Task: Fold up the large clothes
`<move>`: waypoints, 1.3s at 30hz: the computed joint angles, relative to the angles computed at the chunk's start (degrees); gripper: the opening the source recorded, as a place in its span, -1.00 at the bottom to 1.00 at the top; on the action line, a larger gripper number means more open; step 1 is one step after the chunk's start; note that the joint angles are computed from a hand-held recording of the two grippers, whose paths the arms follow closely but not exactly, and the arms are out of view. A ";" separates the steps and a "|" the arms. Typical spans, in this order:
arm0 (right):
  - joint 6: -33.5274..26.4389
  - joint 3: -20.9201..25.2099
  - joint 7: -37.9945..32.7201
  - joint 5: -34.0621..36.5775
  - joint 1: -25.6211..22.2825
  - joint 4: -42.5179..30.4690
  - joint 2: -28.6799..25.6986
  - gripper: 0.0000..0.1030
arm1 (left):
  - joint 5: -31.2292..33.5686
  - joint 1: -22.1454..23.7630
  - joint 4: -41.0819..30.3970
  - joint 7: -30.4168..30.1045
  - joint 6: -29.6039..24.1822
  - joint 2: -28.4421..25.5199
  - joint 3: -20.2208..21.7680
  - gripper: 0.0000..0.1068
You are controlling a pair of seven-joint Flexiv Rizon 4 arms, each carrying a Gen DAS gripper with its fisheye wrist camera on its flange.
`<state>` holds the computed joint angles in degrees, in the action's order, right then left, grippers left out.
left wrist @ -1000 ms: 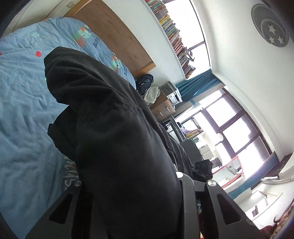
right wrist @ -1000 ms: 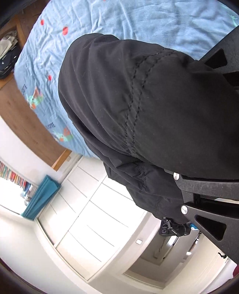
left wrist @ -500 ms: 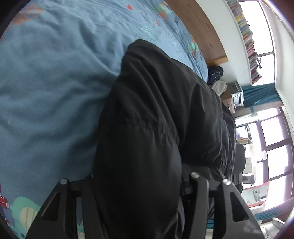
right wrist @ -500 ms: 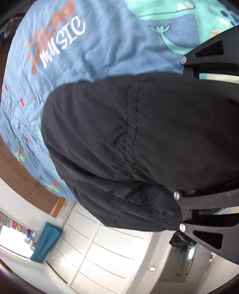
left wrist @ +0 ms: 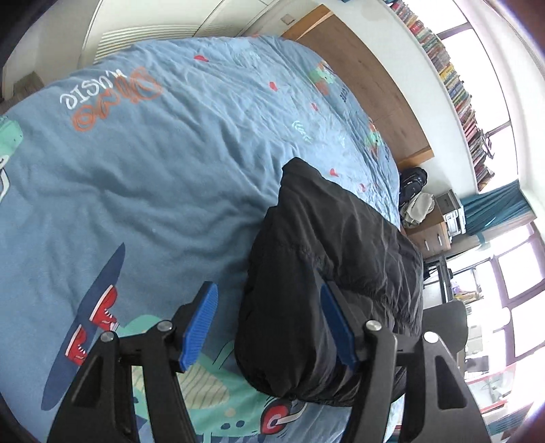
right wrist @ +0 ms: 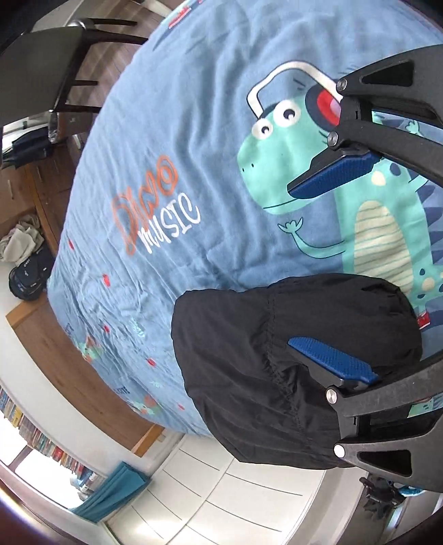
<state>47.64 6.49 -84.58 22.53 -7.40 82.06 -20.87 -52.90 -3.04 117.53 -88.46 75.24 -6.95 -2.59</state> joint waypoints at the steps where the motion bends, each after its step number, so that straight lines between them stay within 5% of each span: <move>1: 0.56 -0.05 -0.17 -0.58 0.22 0.83 0.81 0.68 | 5.24 -0.54 0.28 -3.54 -0.80 1.46 1.07 0.15; 9: 7.33 0.34 -1.91 -2.82 3.65 14.76 12.67 0.91 | 37.19 -3.12 4.04 -26.38 -2.64 11.34 1.35 0.35; 12: 10.42 0.54 -2.70 -2.79 5.66 20.51 17.25 0.98 | 53.51 -1.70 3.09 -39.56 -4.34 13.80 -1.65 0.41; 18: 16.06 0.66 -2.65 -3.98 10.10 31.98 25.54 0.99 | 74.36 -1.90 -1.64 -54.49 -14.15 17.84 -8.76 0.55; 29: 26.50 1.29 6.14 -17.19 13.67 47.83 34.24 0.99 | 91.98 -8.85 -8.74 -65.63 -33.89 19.91 -16.53 0.55; 39: 36.41 2.43 14.55 -27.74 11.32 53.97 37.00 0.99 | 99.27 -12.69 -10.74 -69.45 -42.69 21.28 -18.31 0.55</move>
<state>84.06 8.92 -70.03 -5.21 3.91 136.03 16.13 46.37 -15.73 106.79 -157.91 32.55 14.33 -20.91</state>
